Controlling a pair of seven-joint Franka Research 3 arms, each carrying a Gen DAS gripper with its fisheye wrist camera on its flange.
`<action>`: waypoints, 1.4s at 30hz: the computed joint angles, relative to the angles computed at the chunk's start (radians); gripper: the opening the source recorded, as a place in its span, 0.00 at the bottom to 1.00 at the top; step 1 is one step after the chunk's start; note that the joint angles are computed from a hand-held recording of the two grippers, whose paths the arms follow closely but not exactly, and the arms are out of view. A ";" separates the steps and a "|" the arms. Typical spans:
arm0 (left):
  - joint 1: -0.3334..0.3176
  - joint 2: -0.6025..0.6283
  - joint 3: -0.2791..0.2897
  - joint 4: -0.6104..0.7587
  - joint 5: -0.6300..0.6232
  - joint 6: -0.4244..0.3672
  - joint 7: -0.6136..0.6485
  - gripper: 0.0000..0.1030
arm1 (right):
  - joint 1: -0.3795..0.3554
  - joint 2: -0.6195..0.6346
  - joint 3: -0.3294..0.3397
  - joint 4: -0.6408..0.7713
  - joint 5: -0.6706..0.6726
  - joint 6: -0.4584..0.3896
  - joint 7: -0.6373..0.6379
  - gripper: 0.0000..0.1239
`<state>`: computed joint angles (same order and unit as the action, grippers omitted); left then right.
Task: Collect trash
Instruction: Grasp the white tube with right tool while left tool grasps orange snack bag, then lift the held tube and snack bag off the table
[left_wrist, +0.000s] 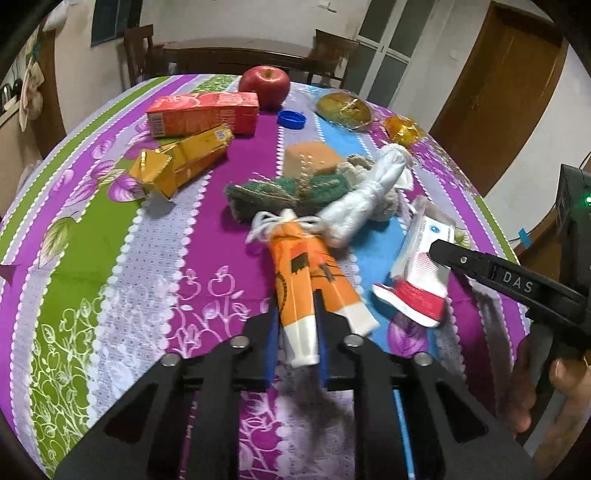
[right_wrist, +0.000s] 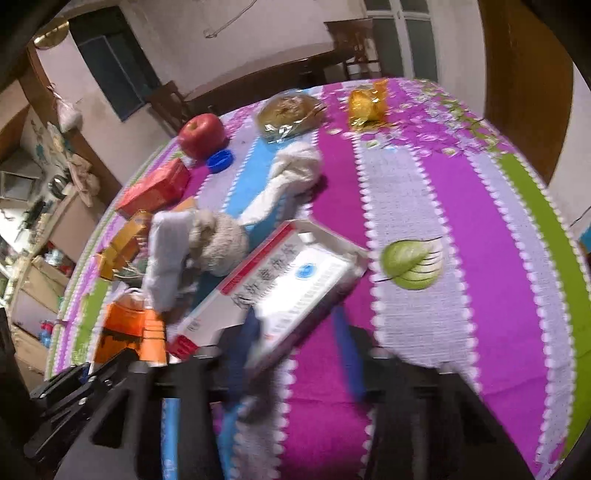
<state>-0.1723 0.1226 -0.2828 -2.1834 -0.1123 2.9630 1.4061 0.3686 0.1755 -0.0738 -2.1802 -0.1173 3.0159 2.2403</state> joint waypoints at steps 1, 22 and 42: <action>-0.002 -0.001 0.004 -0.002 0.009 0.001 -0.008 0.11 | -0.032 0.001 0.042 -0.008 0.077 0.032 -0.066 0.19; -0.074 -0.178 0.074 -0.187 -0.096 0.046 0.126 0.10 | -0.100 -0.402 0.056 -0.396 0.055 0.063 -0.226 0.07; -0.084 -0.223 0.083 -0.182 0.220 0.141 -0.120 0.10 | -0.386 -0.528 0.365 -0.494 0.194 0.154 -0.276 0.04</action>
<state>-0.2563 -0.1003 -0.2001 -2.3655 0.1074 3.1042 1.2864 -0.0171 -0.3528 0.2911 -2.6740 0.0764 3.1700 1.9638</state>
